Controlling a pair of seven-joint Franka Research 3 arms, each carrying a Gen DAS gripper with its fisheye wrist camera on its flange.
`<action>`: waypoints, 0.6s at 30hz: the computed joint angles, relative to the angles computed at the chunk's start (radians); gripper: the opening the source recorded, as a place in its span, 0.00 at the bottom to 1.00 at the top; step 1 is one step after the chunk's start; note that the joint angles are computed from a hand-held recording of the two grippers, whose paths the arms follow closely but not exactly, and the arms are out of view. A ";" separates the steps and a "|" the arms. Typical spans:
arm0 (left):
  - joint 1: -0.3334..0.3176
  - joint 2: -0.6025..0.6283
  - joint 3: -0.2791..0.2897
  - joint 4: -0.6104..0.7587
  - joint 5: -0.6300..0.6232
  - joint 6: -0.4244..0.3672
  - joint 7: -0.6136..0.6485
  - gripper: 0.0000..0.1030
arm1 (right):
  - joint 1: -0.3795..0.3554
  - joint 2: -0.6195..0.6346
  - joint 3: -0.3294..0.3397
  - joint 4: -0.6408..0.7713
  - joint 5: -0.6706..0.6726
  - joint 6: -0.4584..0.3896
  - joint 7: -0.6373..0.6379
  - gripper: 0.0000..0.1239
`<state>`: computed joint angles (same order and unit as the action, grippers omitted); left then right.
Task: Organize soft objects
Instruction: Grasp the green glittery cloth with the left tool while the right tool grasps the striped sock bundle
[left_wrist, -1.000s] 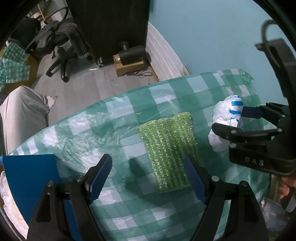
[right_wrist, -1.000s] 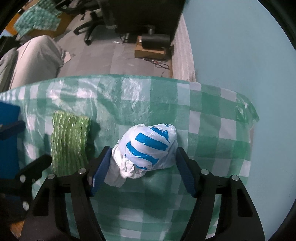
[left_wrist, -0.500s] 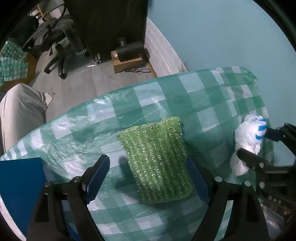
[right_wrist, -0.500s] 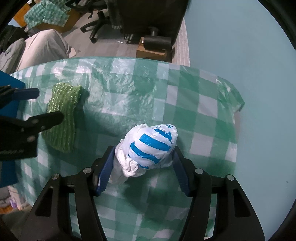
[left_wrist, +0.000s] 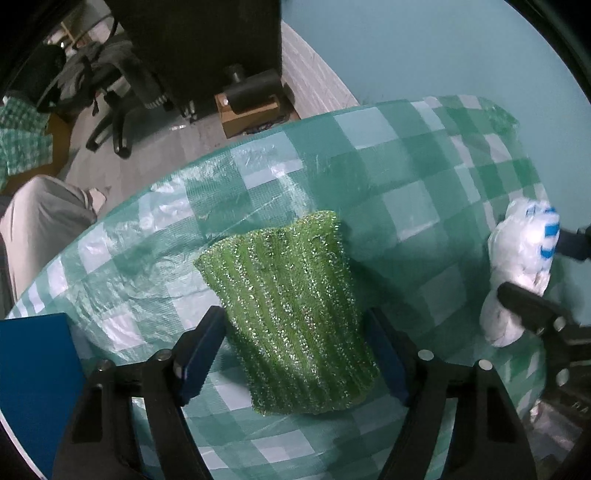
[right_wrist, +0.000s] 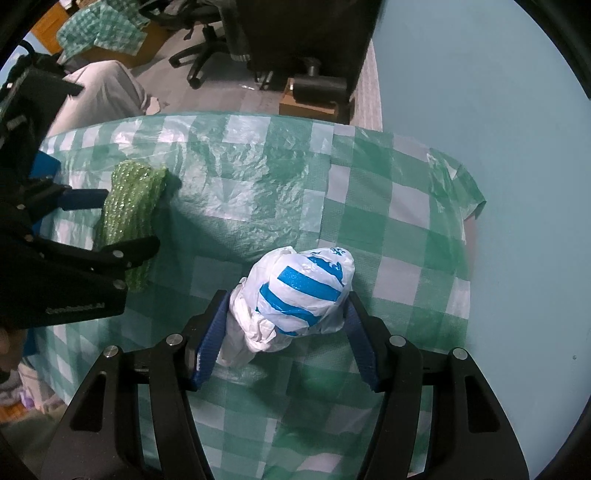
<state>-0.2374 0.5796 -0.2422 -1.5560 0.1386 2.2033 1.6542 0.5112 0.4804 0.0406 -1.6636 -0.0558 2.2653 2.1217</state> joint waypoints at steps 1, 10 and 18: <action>0.001 -0.009 -0.001 -0.015 0.003 0.013 0.004 0.72 | -0.001 0.002 0.000 0.003 0.000 0.002 -0.004 0.50; 0.017 -0.039 -0.002 -0.058 -0.012 0.067 -0.010 0.18 | 0.000 -0.006 0.000 0.012 -0.007 0.001 -0.023 0.50; 0.020 -0.073 0.000 -0.104 0.001 0.093 -0.002 0.11 | 0.008 -0.024 0.000 0.015 -0.023 -0.001 -0.022 0.50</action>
<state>-0.2175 0.5065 -0.2427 -1.6601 0.1401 2.2962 1.6527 0.5190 0.4568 0.0405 -1.6483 -0.0790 2.2641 2.0993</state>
